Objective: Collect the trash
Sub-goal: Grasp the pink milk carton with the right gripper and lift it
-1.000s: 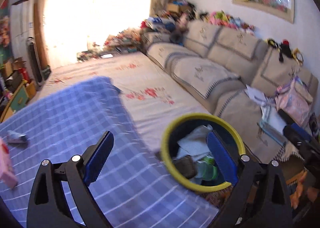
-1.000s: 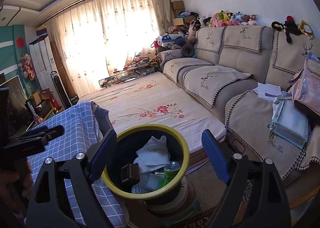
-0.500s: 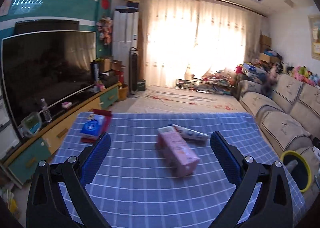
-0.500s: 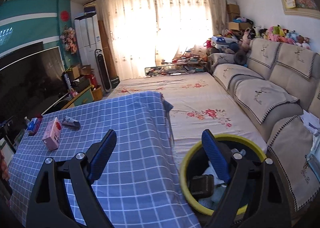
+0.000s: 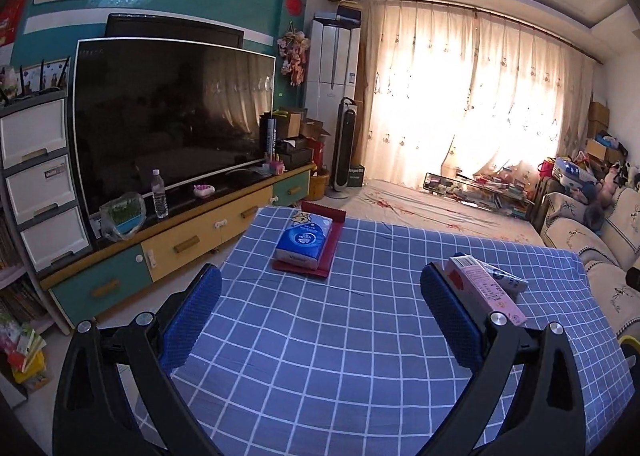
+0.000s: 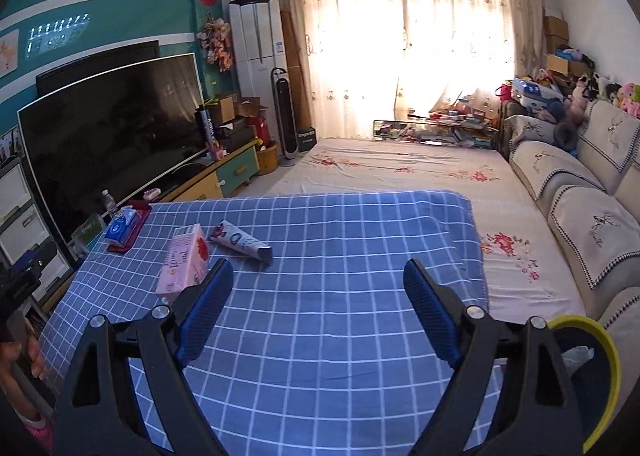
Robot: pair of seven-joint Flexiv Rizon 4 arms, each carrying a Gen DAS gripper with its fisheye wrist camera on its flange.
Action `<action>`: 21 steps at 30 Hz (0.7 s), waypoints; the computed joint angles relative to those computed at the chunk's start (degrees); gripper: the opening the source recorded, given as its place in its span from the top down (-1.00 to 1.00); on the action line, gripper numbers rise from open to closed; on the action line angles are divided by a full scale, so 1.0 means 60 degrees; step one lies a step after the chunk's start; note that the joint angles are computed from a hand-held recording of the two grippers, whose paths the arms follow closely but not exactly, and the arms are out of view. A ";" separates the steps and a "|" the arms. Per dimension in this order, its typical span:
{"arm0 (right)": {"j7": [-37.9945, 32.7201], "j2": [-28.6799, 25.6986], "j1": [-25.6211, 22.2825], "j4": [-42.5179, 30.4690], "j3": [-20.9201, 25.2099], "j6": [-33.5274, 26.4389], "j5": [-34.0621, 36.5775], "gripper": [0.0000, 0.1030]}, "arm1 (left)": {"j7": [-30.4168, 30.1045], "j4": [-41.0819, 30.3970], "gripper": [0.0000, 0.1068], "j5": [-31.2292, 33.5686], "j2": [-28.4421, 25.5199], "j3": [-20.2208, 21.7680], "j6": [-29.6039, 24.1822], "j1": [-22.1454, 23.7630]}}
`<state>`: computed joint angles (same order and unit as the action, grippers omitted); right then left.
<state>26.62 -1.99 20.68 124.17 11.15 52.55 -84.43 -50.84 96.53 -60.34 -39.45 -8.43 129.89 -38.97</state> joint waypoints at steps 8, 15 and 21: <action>-0.0438 -0.1966 0.0519 -0.1800 -0.0453 0.1322 -0.0642 -0.60 | -0.0398 0.0362 -0.84 0.0211 0.0201 -0.0135 0.0323 0.0133; -0.2031 -0.3332 0.1250 -0.2844 -0.0901 0.1619 0.0936 -0.60 | -0.0340 0.0284 -0.84 0.0246 0.0109 -0.0032 0.0290 0.0037; -0.2972 -0.3838 0.1493 -0.3155 -0.1193 0.1930 0.2394 -0.25 | -0.0399 0.0274 -0.84 0.0315 0.0102 -0.0028 0.0146 0.0064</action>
